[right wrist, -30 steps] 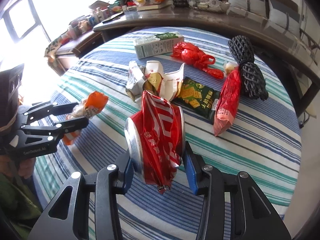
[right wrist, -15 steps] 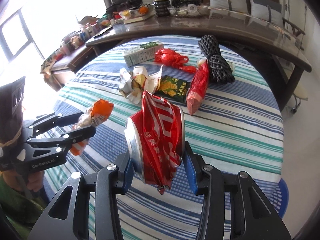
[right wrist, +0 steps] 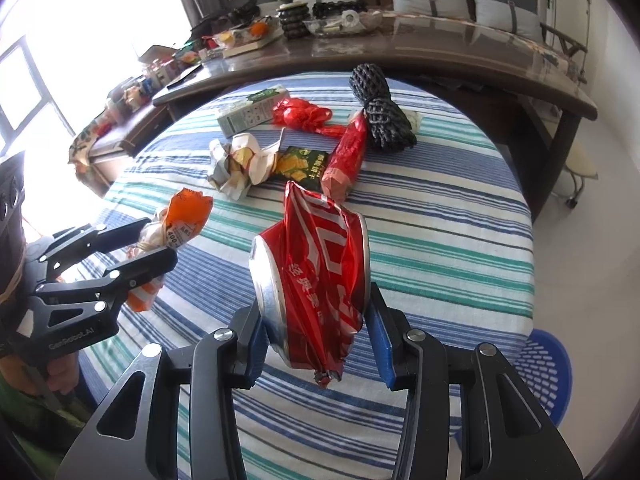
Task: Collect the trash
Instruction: 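Carry the can and snack bag to the wastebasket and open both tools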
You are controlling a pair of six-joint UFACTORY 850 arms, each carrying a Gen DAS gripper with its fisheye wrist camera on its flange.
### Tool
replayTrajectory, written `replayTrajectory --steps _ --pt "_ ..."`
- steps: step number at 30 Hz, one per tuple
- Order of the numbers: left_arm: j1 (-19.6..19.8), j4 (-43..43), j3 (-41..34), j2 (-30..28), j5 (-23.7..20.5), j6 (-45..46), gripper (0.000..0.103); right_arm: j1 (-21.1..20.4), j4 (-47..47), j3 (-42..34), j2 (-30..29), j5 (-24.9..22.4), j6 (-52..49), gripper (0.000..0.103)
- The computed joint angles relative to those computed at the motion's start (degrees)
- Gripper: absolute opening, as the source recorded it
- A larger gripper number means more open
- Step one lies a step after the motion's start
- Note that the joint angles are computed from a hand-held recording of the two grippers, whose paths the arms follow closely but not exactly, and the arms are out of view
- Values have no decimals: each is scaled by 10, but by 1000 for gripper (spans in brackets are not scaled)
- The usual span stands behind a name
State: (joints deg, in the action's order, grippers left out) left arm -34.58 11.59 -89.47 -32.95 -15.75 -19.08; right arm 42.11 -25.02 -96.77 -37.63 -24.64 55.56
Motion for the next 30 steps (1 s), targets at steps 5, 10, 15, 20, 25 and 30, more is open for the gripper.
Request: replayTrajectory --steps 5,10,15,20,25,30 --pt "-10 20 -8 -4 -1 -17 47 -2 -20 23 14 5 23 45" --pt "-23 28 -19 -7 -3 -23 46 -5 -54 54 36 12 65 45" --pt "-38 7 -43 -19 -10 3 46 -12 -101 103 70 15 125 45" --pt "-54 -196 -92 -45 -29 190 46 -25 -121 153 109 -41 150 45" --pt "-82 -354 -197 -113 -100 320 46 -63 -95 227 153 -104 153 45" --pt "-108 -390 -396 -244 -211 319 46 -104 -76 309 194 -105 194 45"
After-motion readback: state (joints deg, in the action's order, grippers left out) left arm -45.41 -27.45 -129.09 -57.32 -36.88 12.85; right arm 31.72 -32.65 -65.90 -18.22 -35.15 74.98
